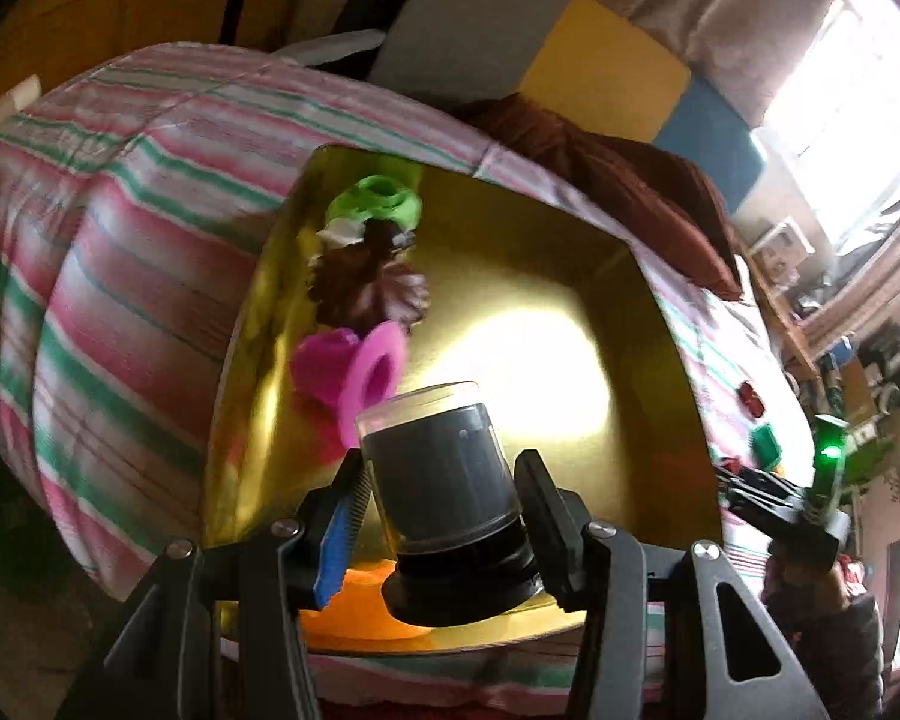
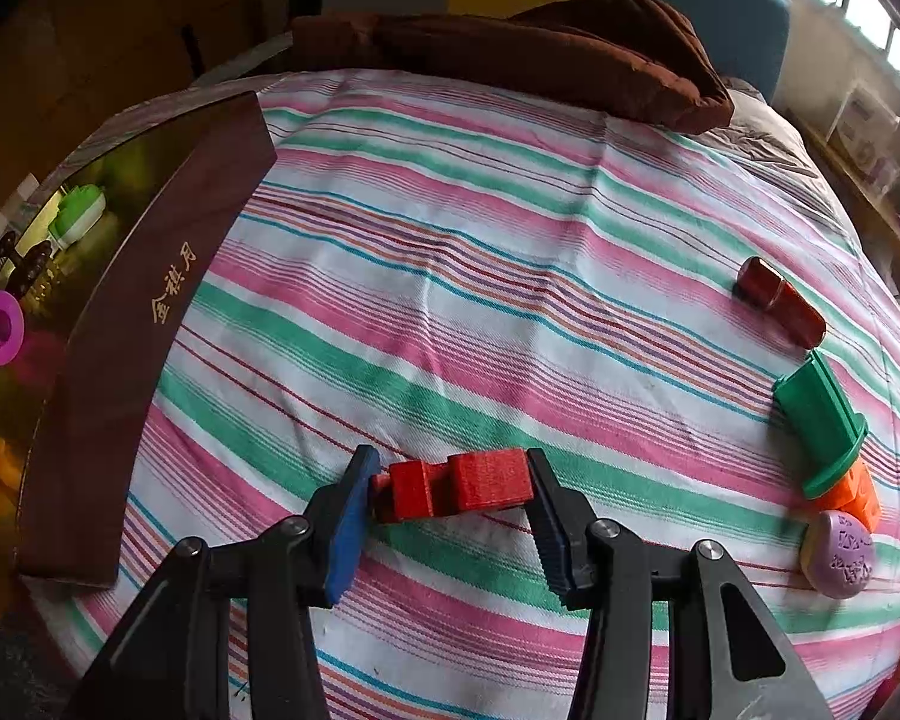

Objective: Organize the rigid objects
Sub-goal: 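Carry the black-and-grey cup into the gold tray and open the left tool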

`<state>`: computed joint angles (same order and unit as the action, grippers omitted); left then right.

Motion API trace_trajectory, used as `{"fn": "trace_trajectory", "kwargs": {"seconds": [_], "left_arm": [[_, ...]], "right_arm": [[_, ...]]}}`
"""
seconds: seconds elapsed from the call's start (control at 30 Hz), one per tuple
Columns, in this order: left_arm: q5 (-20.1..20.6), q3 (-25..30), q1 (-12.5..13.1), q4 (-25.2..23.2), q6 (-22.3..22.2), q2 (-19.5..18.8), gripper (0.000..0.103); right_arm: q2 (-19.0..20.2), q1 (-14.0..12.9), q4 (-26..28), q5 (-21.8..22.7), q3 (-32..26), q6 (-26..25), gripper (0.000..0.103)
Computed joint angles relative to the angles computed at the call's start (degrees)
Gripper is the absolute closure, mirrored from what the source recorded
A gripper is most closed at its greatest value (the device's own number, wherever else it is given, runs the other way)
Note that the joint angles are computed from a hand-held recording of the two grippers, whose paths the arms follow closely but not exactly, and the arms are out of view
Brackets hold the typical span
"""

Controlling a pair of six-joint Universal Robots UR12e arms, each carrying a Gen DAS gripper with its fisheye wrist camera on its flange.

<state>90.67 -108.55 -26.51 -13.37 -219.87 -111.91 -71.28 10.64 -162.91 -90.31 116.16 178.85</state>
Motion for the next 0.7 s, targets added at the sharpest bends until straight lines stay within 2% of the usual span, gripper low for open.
{"fn": "trace_trajectory", "kwargs": {"seconds": [0.1, 0.17, 0.2, 0.23, 0.3, 0.37, 0.6, 0.7], "left_arm": [[0.1, -0.4, 0.3, 0.4, 0.1, -0.2, 0.047], [2.6, 0.2, -0.2, -2.3, 0.5, -0.1, 0.047], [4.5, 0.9, -0.6, -5.5, 1.2, -0.2, 0.047], [4.4, 1.0, -0.5, -6.3, 1.2, -0.3, 0.048], [2.5, 0.2, -0.1, -5.4, 0.0, 0.0, 0.048], [2.7, -0.3, -0.1, -4.7, -0.7, 0.3, 0.048], [7.7, -1.0, -1.2, -3.6, 0.8, 1.6, 0.048], [12.1, -1.3, -2.3, -2.9, 2.1, 2.3, 0.048]], "right_arm": [[0.0, 0.1, 0.0, -0.1, 0.0, 0.0, 0.053], [0.0, 0.1, 0.0, -0.1, 0.0, 0.1, 0.053], [0.0, 0.1, 0.0, -0.1, 0.0, 0.0, 0.053], [0.0, 0.1, -0.1, -0.2, 0.0, 0.0, 0.053], [0.0, 0.0, -0.1, -0.1, 0.0, 0.1, 0.053], [0.0, 0.1, -0.1, -0.4, 0.0, 0.0, 0.053], [0.0, 0.1, -0.2, -0.4, 0.0, -0.1, 0.053], [0.1, 0.2, -0.3, -0.7, 0.0, -0.3, 0.055]]}}
